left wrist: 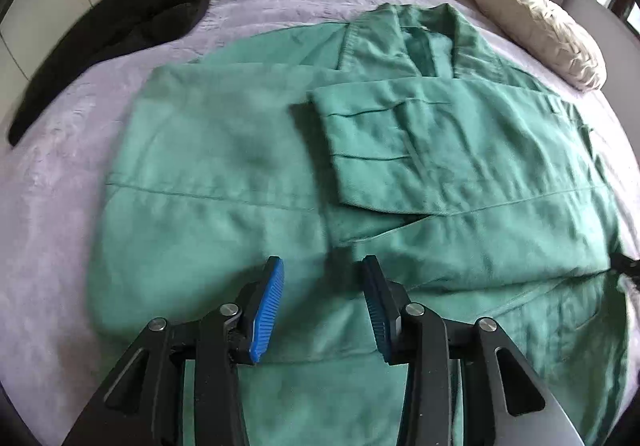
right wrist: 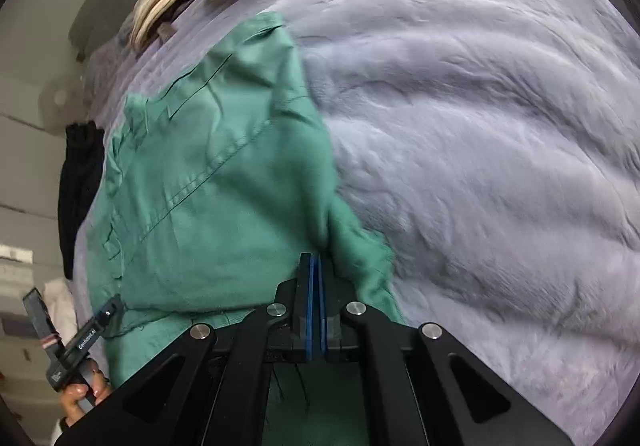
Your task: Fold large clothes
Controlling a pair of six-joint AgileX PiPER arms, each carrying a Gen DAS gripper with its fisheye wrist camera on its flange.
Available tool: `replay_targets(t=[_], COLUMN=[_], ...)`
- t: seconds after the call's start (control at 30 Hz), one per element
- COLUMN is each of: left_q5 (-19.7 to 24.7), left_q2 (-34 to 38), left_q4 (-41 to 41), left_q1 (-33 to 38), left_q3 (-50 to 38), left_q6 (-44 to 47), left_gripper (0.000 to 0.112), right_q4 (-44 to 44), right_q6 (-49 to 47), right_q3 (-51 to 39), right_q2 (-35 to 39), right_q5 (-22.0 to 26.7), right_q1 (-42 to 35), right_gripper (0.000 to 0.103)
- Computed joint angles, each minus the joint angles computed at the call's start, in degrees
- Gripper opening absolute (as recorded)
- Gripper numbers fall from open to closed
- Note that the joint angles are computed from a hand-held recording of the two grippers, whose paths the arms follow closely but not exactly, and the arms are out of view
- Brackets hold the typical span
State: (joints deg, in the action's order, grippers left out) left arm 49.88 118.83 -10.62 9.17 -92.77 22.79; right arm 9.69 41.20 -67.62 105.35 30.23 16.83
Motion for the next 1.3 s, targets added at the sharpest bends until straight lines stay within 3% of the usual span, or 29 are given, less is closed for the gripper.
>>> replay_targets(t=[0.1, 0.3, 0.43, 0.5, 0.8, 0.87, 0.9, 1.03, 1.17, 1.23, 1.3], left_q5=[0.49, 3.14, 3.39, 3.00, 9.37, 10.86, 11.18, 11.86, 14.72, 16.48, 17.53], left_q2=[-1.15, -5.45, -10.18, -13.71, -21.94, -23.57, -24.96, -30.70, -31.52, -31.41, -30.85], left_q4=[4.61, 5.63, 6.21, 5.80, 6.61, 6.37, 5.96, 6.08, 6.20, 6.21, 5.97], left_q1=[0.82, 4.40, 5.02, 5.35, 5.76, 6.15, 6.71, 7.79, 8.77, 9.10, 9.82], left_q3=[1.24, 5.74, 10.89, 14.69, 21.16, 22.01, 22.76, 26.12, 25.38, 24.49, 23.51], left_q6=[-1.87, -0.05, 0.90, 2.21, 1.69, 1.71, 1.78, 2.63, 2.79, 2.82, 3.69], left_gripper=[0.042, 0.043, 0.072, 0.072, 0.072, 0.086, 0.101, 0.102, 0.102, 0.102, 0.102], right_q4=[-2.03, -1.79, -0.44, 0.31, 2.75, 2.14, 2.32, 1.75, 0.98, 0.34, -0.65], right_q6=[2.50, 5.88, 7.61, 8.18, 12.27, 14.29, 14.43, 16.96, 18.78, 19.71, 21.00], right_q3=[2.59, 7.31, 10.36, 11.04, 11.30, 10.82, 10.87, 10.23, 8.99, 8.25, 7.27], right_q2=[-2.90, -7.84, -11.50, -12.68, -14.73, -15.08, -15.28, -16.40, -17.29, -17.57, -17.73], right_q5=[0.17, 1.49, 2.55, 3.31, 6.25, 7.34, 7.49, 9.05, 11.07, 12.23, 13.43], right_q1=[0.65, 1.54, 3.06, 3.95, 9.80, 11.34, 11.57, 13.54, 15.27, 16.10, 17.14], right_gripper=[0.002, 0.004, 0.004, 0.004, 0.004, 0.004, 0.004, 0.004, 0.004, 0.011, 0.059])
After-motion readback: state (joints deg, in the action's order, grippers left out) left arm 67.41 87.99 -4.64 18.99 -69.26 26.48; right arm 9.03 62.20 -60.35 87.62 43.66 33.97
